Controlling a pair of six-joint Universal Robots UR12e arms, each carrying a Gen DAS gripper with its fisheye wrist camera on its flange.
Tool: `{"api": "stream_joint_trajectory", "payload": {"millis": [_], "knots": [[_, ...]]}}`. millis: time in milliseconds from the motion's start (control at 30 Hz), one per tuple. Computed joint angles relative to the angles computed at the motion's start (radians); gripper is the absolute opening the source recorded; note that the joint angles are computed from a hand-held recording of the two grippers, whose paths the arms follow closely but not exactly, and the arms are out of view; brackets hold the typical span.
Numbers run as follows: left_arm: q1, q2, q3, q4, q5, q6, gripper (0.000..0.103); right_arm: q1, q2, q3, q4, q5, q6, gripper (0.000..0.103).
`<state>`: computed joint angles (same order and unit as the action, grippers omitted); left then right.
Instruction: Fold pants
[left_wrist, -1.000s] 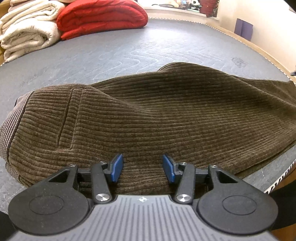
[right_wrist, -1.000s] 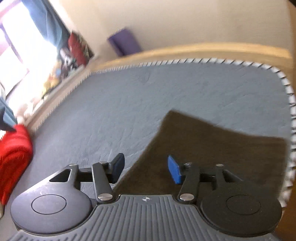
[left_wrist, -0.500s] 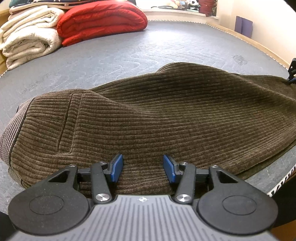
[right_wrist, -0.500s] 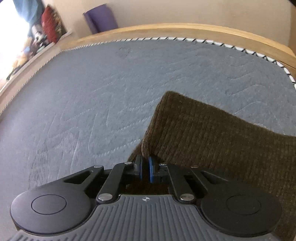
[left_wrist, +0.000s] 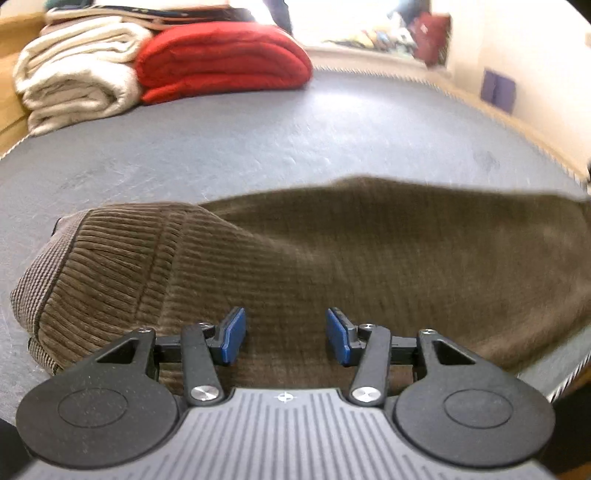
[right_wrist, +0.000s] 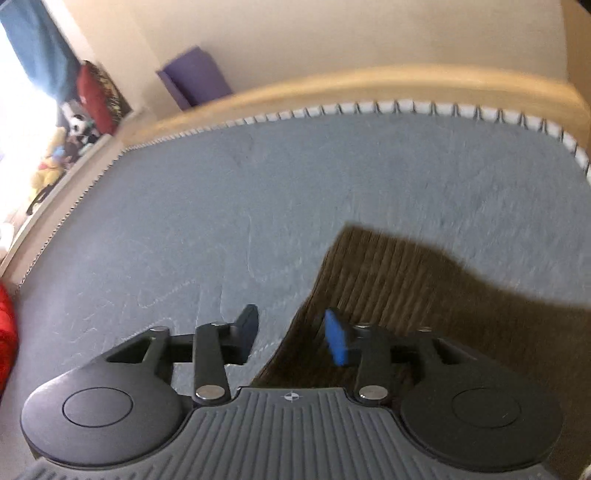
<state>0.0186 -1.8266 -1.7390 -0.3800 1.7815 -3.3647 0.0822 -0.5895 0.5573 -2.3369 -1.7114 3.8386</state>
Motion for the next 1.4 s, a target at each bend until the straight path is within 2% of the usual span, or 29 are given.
{"api": "stream_joint_trajectory", "payload": {"millis": [33, 100, 167, 300, 433, 567, 633, 700, 733, 767, 833, 900, 1033, 1133, 1200, 1300, 1400], "knots": [[0.004, 0.001, 0.002, -0.013, -0.006, -0.015, 0.054, -0.004, -0.020, 0.026, -0.013, 0.007, -0.024, 0.044], [0.012, -0.005, 0.019, -0.115, -0.018, -0.033, 0.054, -0.020, -0.065, 0.099, -0.057, 0.050, -0.052, 0.044], [0.000, -0.010, 0.025, -0.118, 0.007, 0.015, 0.055, -0.035, -0.121, 0.192, -0.105, 0.076, -0.076, 0.044], [-0.004, -0.011, 0.032, -0.133, 0.014, 0.025, 0.056, -0.058, -0.213, 0.344, -0.161, 0.087, -0.109, 0.044], [0.005, -0.005, 0.030, -0.140, -0.002, 0.025, 0.057, -0.085, -0.302, 0.485, -0.151, 0.079, -0.018, 0.045], [0.004, -0.003, 0.030, -0.149, -0.008, 0.015, 0.061, -0.102, -0.351, 0.575, -0.143, 0.081, 0.097, 0.045], [0.000, -0.009, 0.034, -0.151, -0.003, 0.019, 0.061, -0.099, -0.353, 0.586, -0.135, 0.065, 0.123, 0.045], [0.001, -0.011, 0.037, -0.151, -0.003, 0.018, 0.062, -0.088, -0.349, 0.563, -0.051, -0.025, 0.145, 0.045], [0.004, -0.015, 0.040, -0.151, -0.007, 0.017, 0.062, -0.087, -0.349, 0.554, -0.022, -0.067, 0.187, 0.047], [0.004, -0.015, 0.039, -0.150, -0.008, 0.016, 0.062, -0.090, -0.355, 0.566, -0.035, -0.073, 0.247, 0.047], [0.004, -0.017, 0.041, -0.149, -0.005, 0.019, 0.063, -0.108, -0.362, 0.594, -0.091, 0.002, 0.314, 0.047], [0.002, -0.019, 0.040, -0.145, -0.001, 0.021, 0.063, -0.117, -0.359, 0.602, -0.118, 0.072, 0.332, 0.047], [0.000, -0.019, 0.036, -0.138, 0.004, 0.028, 0.064, -0.121, -0.347, 0.602, -0.123, 0.134, 0.378, 0.047], [-0.002, -0.019, 0.034, -0.133, 0.005, 0.031, 0.064, -0.119, -0.343, 0.609, -0.162, 0.134, 0.407, 0.047], [-0.002, -0.020, 0.034, -0.131, 0.004, 0.030, 0.064, -0.118, -0.335, 0.603, -0.181, 0.137, 0.391, 0.047], [-0.002, -0.020, 0.034, -0.132, 0.005, 0.029, 0.064, -0.113, -0.324, 0.585, -0.162, 0.121, 0.349, 0.045], [-0.001, -0.021, 0.038, -0.140, 0.002, 0.020, 0.065, -0.109, -0.324, 0.580, -0.147, 0.101, 0.341, 0.028]]}}
